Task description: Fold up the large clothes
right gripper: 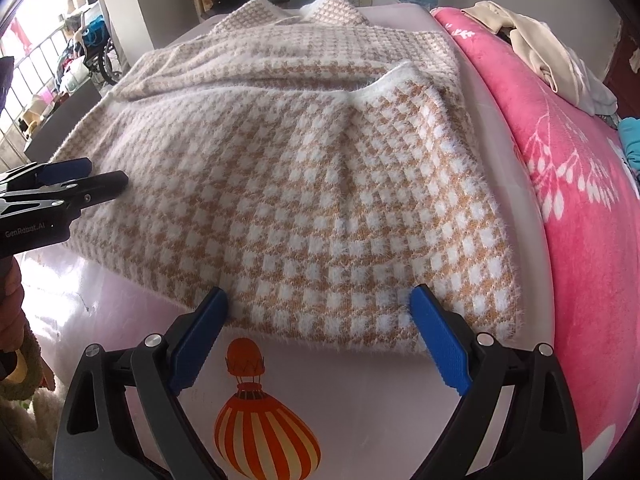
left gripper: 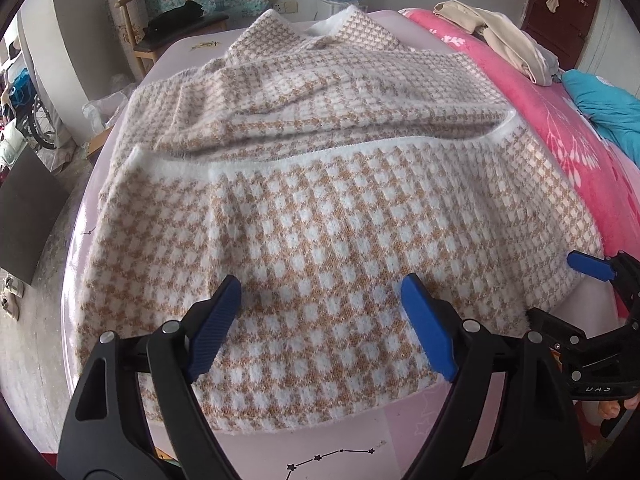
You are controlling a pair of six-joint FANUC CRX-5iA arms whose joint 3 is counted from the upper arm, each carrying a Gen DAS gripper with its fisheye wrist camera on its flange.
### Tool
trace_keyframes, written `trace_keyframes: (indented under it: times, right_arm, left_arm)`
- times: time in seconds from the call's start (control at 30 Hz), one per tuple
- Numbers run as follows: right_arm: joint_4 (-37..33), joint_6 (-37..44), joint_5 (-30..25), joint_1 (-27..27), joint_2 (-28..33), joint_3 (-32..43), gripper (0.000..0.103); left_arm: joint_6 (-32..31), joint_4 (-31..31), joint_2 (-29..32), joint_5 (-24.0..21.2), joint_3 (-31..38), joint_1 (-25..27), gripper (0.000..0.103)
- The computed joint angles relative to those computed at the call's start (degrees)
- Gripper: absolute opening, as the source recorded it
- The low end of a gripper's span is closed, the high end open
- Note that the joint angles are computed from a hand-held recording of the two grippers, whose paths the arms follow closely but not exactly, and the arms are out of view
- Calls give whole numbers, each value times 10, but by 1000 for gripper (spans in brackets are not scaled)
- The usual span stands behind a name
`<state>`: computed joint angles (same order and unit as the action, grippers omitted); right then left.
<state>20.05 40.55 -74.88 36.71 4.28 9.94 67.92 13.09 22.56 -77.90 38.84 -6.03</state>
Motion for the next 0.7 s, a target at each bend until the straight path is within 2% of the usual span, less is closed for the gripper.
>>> trace_keyframes:
  times: [0.23,0.37,0.7]
  right_arm:
    - [-15,3,13,-11,-9,10,90]
    - [1,-1,28,-22,-11,9,90]
    - [-1,21,15,-62,34,42,90]
  left_arm:
    - [29,-37,42,-50,77,-16,85]
    - [38,-43,61,-76,109,-19,87]
    - [49,-62,81,-107,149,-25,91]
